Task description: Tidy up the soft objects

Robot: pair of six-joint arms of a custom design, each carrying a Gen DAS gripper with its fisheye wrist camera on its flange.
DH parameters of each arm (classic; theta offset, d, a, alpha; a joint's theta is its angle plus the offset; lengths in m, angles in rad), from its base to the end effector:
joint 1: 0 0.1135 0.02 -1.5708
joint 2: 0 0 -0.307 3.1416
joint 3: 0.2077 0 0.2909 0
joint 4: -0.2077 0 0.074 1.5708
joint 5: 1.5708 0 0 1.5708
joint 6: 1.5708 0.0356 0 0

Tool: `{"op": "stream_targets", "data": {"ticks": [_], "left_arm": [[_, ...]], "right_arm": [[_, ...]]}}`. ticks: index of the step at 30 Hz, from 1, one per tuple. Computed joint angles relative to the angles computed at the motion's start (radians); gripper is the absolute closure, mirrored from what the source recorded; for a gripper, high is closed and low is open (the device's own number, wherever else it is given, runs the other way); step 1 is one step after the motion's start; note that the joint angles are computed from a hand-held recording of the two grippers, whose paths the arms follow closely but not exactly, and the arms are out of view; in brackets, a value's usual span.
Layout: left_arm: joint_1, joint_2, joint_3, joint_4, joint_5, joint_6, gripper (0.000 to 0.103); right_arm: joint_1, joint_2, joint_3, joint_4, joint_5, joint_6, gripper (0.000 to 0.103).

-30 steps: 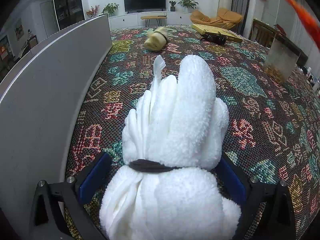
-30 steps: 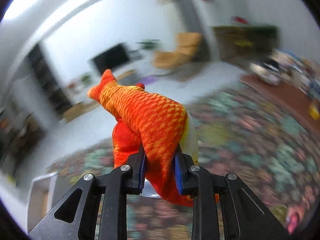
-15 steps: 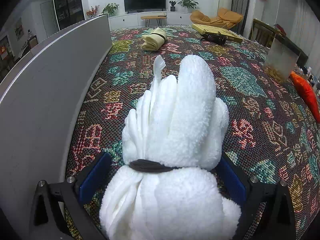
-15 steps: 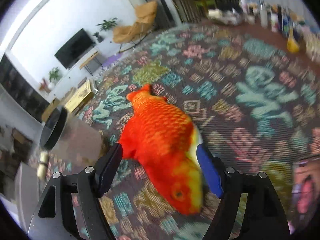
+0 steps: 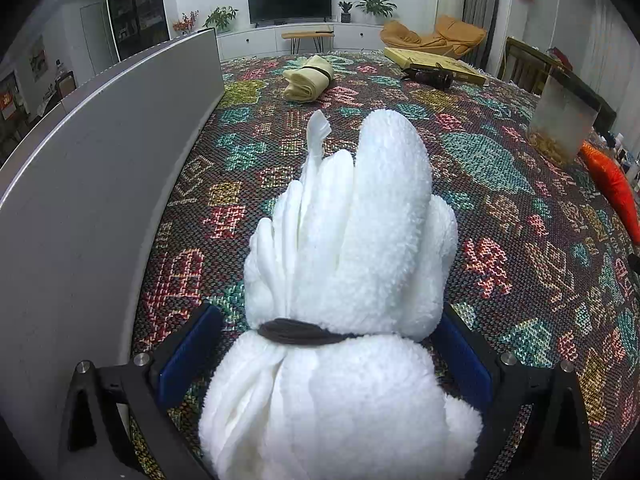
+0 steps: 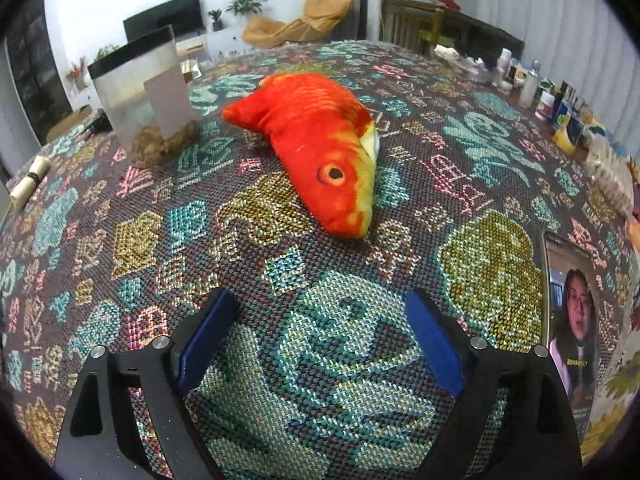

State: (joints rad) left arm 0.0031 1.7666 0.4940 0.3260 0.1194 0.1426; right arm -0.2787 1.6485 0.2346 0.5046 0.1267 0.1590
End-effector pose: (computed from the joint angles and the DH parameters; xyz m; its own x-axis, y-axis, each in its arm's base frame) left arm 0.2846 -0.0034 0.0714 -0.7937 0.1387 -0.5923 0.1812 0.9834 -0.0126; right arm 0.2052 -0.0634 0.0615 -0.6940 0.3620 -0.6223 0.4633 0.8862 -0.0012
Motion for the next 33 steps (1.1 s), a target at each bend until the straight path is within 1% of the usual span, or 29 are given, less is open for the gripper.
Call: {"op": "stream_targets", "data": {"ticks": [33], "left_arm": [[0.002, 0.002, -0.001, 0.003, 0.001, 0.003, 0.0]], "right_arm": [[0.012, 0.026, 0.017, 0.006, 0.009, 0.01, 0.011]]}}
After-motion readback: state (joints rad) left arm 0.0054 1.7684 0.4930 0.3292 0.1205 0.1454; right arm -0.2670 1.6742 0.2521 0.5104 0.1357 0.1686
